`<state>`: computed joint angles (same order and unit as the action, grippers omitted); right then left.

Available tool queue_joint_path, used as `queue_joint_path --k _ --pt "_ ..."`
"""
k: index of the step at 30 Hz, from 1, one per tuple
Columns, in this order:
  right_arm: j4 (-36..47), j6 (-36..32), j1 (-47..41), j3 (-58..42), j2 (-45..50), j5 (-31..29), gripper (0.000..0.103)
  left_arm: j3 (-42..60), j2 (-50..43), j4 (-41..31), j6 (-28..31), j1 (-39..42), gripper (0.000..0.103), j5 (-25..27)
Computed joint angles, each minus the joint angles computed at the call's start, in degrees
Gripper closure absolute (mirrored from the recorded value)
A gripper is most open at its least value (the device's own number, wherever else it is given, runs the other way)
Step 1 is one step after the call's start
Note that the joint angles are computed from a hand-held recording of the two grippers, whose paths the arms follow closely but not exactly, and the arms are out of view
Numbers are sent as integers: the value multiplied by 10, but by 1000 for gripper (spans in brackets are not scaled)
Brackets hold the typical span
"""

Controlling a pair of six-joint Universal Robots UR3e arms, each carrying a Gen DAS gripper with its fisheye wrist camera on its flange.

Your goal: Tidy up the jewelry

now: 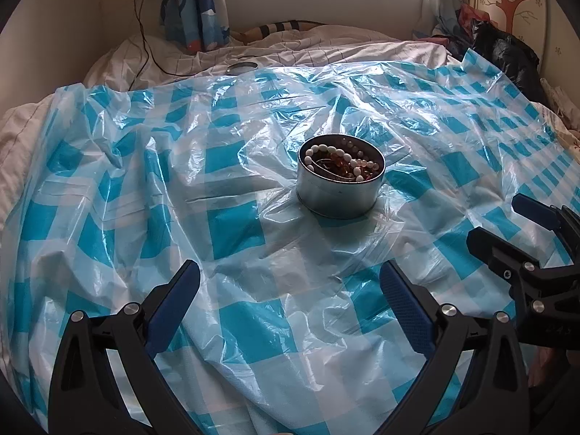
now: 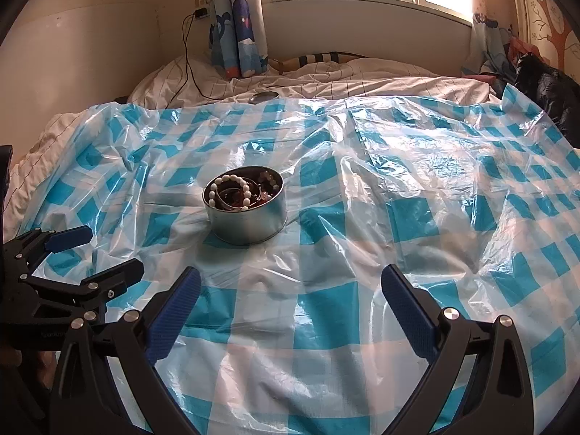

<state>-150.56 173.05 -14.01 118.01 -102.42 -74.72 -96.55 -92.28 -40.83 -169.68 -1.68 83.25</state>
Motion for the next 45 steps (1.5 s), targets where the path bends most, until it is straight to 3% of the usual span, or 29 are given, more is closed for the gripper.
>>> queue_joint_path --k 45 --pt "-18 6 3 -4 45 -4 7 40 -54 -17 -25 -33 8 49"
